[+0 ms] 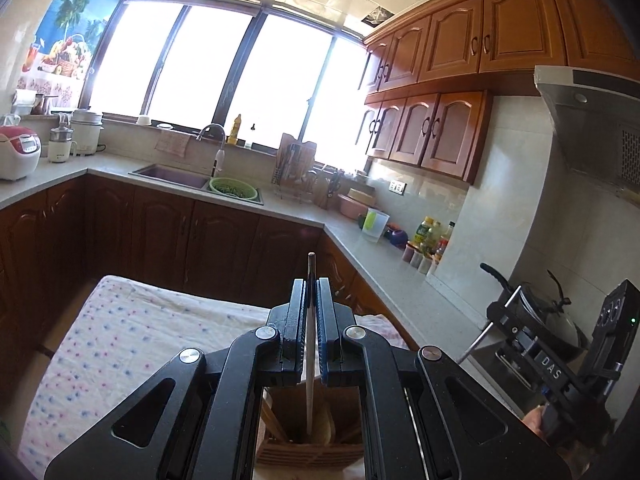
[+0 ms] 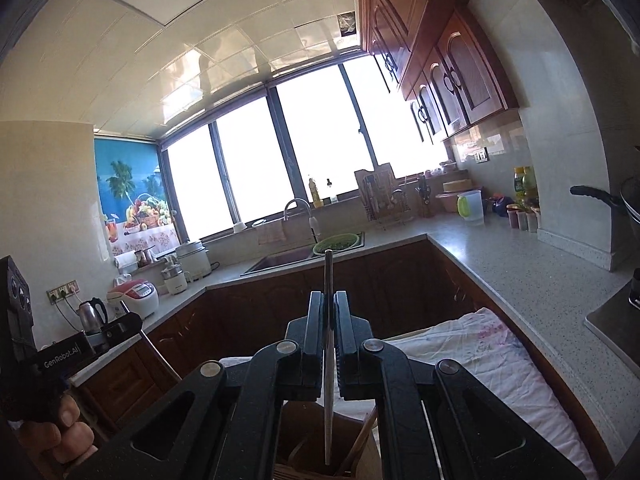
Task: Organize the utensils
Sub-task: 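Lift the metal chopstick into the holder with the left tool while the right tool inserts its own, then open both tools and move them back over the remaining chopsticks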
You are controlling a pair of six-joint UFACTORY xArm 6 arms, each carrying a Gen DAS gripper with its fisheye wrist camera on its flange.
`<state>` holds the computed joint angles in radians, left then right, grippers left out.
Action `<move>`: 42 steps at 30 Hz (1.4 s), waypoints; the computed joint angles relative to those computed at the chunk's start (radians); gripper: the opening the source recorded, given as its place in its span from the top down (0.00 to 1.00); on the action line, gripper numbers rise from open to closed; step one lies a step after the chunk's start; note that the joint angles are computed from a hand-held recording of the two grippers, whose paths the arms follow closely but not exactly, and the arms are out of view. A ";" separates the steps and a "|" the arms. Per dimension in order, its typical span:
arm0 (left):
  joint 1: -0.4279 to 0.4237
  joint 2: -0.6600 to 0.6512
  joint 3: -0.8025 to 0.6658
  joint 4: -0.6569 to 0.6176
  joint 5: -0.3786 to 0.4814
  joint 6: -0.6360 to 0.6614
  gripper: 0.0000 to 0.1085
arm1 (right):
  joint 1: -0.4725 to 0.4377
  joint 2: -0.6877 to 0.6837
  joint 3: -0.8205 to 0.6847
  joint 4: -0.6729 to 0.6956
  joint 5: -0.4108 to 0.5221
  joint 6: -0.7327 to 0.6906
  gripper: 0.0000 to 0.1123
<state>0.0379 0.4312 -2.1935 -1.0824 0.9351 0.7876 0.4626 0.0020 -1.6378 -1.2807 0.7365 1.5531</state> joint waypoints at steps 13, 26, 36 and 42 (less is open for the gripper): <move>-0.017 -0.128 0.309 -0.006 -0.031 0.118 0.96 | -0.003 -0.013 0.138 -0.021 -0.004 0.105 0.96; -0.005 -0.112 0.329 0.056 -0.004 0.086 0.96 | -0.025 -0.008 0.194 0.115 -0.055 0.058 0.96; -0.002 -0.099 0.302 0.077 0.021 0.054 0.95 | -0.032 -0.010 0.200 0.137 -0.062 0.057 0.94; 0.027 -0.141 0.340 0.029 0.046 0.084 0.65 | -0.031 -0.044 0.229 0.103 -0.078 0.128 0.57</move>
<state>0.0654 0.2898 -1.8530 -1.0530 0.9807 0.8719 0.4313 -0.0424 -1.4085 -1.1781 0.6583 1.6815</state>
